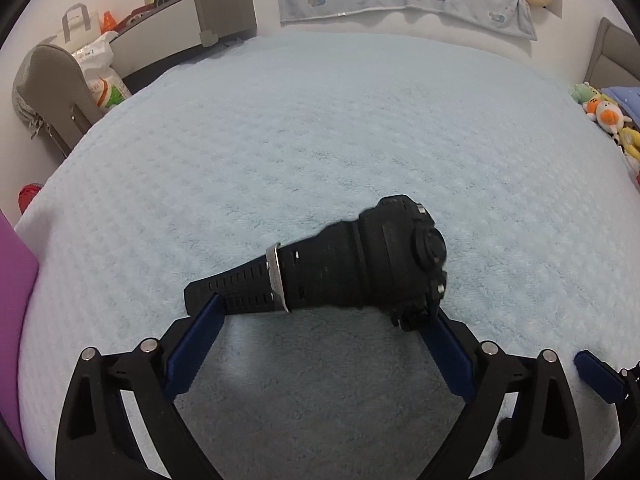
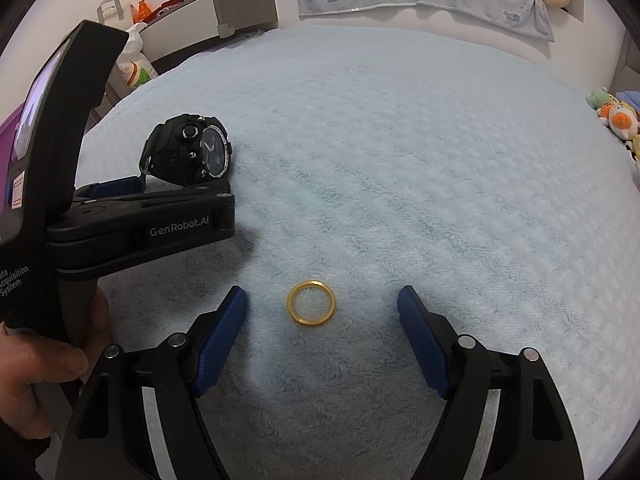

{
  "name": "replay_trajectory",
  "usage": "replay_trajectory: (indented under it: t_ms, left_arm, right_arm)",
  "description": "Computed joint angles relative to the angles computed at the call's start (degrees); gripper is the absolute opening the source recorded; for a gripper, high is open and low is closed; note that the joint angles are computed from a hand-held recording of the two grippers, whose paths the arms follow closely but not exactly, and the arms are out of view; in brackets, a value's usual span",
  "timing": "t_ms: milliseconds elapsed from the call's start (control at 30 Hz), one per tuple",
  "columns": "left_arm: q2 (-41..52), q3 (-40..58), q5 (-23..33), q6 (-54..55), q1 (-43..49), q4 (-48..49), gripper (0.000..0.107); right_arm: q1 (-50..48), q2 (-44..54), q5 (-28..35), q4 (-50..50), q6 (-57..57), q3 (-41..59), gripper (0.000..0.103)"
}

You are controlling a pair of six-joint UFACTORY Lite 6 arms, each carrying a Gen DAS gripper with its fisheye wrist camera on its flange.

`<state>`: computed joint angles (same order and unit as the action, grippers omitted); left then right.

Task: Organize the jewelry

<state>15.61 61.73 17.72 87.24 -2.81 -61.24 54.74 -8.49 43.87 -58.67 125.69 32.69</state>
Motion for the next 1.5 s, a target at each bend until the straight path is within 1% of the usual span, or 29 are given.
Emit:
replay_trajectory:
  t_ms: [67, 100, 167, 200, 267, 333, 367, 400, 433, 467, 600, 733, 867, 1000, 1133, 1200, 1233, 1267, 1300, 1333, 1400, 1467, 1500]
  left_arm:
    - [-1.53, -1.65, -0.24, 1.98, -0.18, -1.47, 0.086]
    - [-1.78, -1.81, -0.15, 3.04, -0.05, -2.30, 0.084]
    - [-3.05, -3.22, 0.09, 5.77, 0.29, -4.85, 0.076]
    - [-3.23, -3.24, 0.28, 6.60, 0.54, -5.63, 0.074]
    - [-3.34, -3.05, 0.51, 10.28, 1.53, -8.49, 0.064]
    - [-3.26, -2.56, 2.04, 12.44, 2.84, -9.98, 0.059]
    - [-2.47, -1.36, 5.43, 10.62, 4.02, -7.87, 0.032]
    - [-1.76, -0.32, 6.42, 6.92, 4.49, -4.37, 0.015]
    - [-1.15, 0.43, 6.45, 4.28, 4.54, -1.67, 0.001]
    - [-0.31, 1.16, 6.92, 2.83, 4.86, -0.16, 0.001]
    - [0.37, 1.73, 8.66, 3.78, 6.05, -0.91, 0.001]
    - [0.60, 2.30, 10.69, 4.35, 7.22, -1.15, 0.001]
    - [1.57, 3.52, 13.18, 2.81, 8.49, 0.74, 0.001]
    - [2.09, 4.37, 14.09, 2.27, 9.15, 1.43, 0.003]
    - [1.71, 3.92, 14.54, 2.36, 9.57, 1.67, 0.007]
    - [1.67, 4.04, 14.75, 2.13, 9.58, 1.84, 0.020]
    - [1.70, 4.01, 14.81, 2.54, 9.68, 1.42, 0.037]
    - [1.26, 3.47, 14.62, 3.45, 9.82, 0.34, 0.061]
    - [0.98, 3.27, 14.56, 4.95, 10.35, -1.29, 0.067]
    - [0.30, 2.44, 15.30, 8.26, 11.22, -4.82, 0.069]
    - [-0.20, 2.03, 16.77, 10.85, 11.85, -7.11, 0.070]
    - [-0.30, 1.78, 15.82, 12.53, 11.20, -8.33, 0.075]
    - [-0.29, 1.79, 15.39, 12.74, 10.78, -8.58, 0.075]
  right_arm:
    - [0.22, -0.27, 0.37, 0.03, 0.34, -0.12, 0.068]
    - [0.39, -0.61, 0.77, 0.03, 0.78, -0.34, 0.064]
    - [0.85, -2.00, 1.02, -0.29, 1.93, -1.56, 0.059]
    - [1.02, -2.45, 1.21, -0.38, 2.33, -1.89, 0.055]
    - [1.52, -3.18, 2.22, -0.14, 3.07, -2.41, 0.045]
    - [1.96, -3.94, 2.76, -0.05, 3.66, -2.92, 0.035]
    - [2.04, -4.20, 2.99, -0.01, 3.76, -3.04, 0.033]
    - [2.21, -4.27, 3.28, 0.12, 3.73, -2.99, 0.030]
    - [2.54, -4.46, 3.69, 0.32, 3.73, -3.06, 0.028]
    - [2.87, -4.63, 4.11, 0.54, 3.71, -3.08, 0.026]
    - [5.52, -4.65, 5.77, 1.39, 5.24, -3.26, 0.022]
    - [4.97, -4.89, 5.23, 0.87, 5.43, -3.44, 0.022]
    - [4.34, -6.02, 4.15, 0.25, 5.87, -4.36, 0.022]
    - [4.60, -6.67, 4.51, 1.01, 5.03, -4.68, 0.022]
    - [4.27, -7.24, 4.49, 1.33, 4.25, -5.04, 0.022]
    - [3.89, -6.99, 4.34, 1.24, 3.81, -4.88, 0.022]
    - [3.99, -6.72, 4.52, 1.38, 3.57, -4.64, 0.022]
    - [4.20, -5.98, 4.79, 1.55, 3.40, -4.12, 0.022]
    - [4.44, -5.35, 5.10, 1.76, 3.23, -3.69, 0.022]
    - [4.59, -4.65, 5.44, 1.91, 2.94, -3.16, 0.022]
    - [4.64, -3.93, 5.45, 1.73, 3.16, -2.90, 0.022]
    - [4.48, -4.09, 5.20, 1.53, 3.38, -3.05, 0.022]
    - [4.53, -4.05, 5.20, 1.51, 3.48, -3.01, 0.022]
